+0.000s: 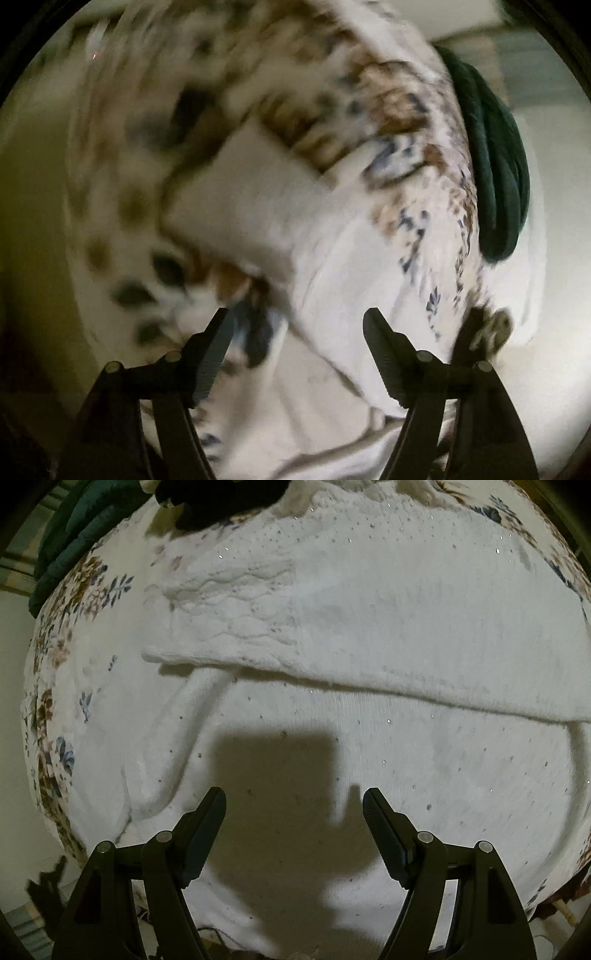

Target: Fold small clothes

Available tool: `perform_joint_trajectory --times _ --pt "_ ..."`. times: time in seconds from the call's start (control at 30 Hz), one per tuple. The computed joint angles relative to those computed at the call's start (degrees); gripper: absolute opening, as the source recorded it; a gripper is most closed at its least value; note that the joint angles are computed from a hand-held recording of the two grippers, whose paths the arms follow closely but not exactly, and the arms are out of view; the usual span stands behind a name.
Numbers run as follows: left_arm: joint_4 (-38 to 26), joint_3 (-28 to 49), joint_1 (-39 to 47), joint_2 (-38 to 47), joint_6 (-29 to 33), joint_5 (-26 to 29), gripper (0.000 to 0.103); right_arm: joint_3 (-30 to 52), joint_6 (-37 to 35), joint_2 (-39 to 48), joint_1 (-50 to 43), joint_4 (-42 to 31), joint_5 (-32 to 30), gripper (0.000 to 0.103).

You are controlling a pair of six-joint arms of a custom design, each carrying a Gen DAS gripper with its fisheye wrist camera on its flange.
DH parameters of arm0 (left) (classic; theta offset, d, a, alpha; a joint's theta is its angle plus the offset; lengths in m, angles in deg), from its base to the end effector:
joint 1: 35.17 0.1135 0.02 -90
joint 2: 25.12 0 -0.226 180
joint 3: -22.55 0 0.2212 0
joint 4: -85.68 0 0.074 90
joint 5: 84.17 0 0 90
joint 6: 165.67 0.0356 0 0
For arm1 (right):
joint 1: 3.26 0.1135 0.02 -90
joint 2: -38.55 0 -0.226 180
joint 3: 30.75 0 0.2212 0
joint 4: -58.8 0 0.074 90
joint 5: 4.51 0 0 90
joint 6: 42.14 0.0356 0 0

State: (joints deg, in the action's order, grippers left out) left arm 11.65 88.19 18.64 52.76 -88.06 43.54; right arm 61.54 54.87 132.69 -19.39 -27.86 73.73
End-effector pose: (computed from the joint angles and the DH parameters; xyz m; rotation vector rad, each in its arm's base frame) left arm 0.1329 0.1448 0.1856 -1.4643 2.3018 -0.8400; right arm 0.2520 -0.0653 0.2230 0.6144 3.0218 0.3134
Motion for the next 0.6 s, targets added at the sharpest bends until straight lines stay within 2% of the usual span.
perform_joint_trajectory --times 0.07,0.13,0.17,0.2,0.23,0.3,0.37,0.43,0.6 --pt "8.96 -5.65 -1.19 1.24 -8.41 4.01 0.071 0.03 1.2 1.01 0.68 0.76 0.13 0.078" --pt "18.34 -8.56 -3.8 2.18 -17.6 4.08 0.068 0.38 1.86 1.91 0.87 1.27 0.52 0.078" --pt "21.51 -8.72 -5.74 1.68 -21.94 1.68 0.053 0.51 2.01 2.04 0.65 1.43 0.84 0.078" --pt "22.82 -6.47 -8.22 2.23 -24.89 -2.15 0.014 0.72 2.16 2.26 0.53 1.58 1.22 0.078" --pt "21.91 -3.63 -9.53 3.38 -25.07 -4.46 0.009 1.15 1.91 2.53 0.06 1.41 1.6 0.078" --pt "20.04 3.47 -13.0 2.76 -25.12 -10.55 0.007 1.78 1.26 2.79 -1.04 1.03 2.22 0.078" --pt "19.01 9.46 -14.72 2.94 -23.69 -12.58 0.007 2.21 0.61 2.97 -2.0 0.73 2.58 0.078" --pt "18.94 16.41 -16.03 5.29 -21.66 -13.26 0.007 2.5 0.14 3.14 -2.65 0.61 2.68 0.078" --pt "21.52 28.92 -18.25 18.46 -20.88 -12.92 0.007 2.07 -0.73 2.93 -4.09 1.26 1.54 0.078"
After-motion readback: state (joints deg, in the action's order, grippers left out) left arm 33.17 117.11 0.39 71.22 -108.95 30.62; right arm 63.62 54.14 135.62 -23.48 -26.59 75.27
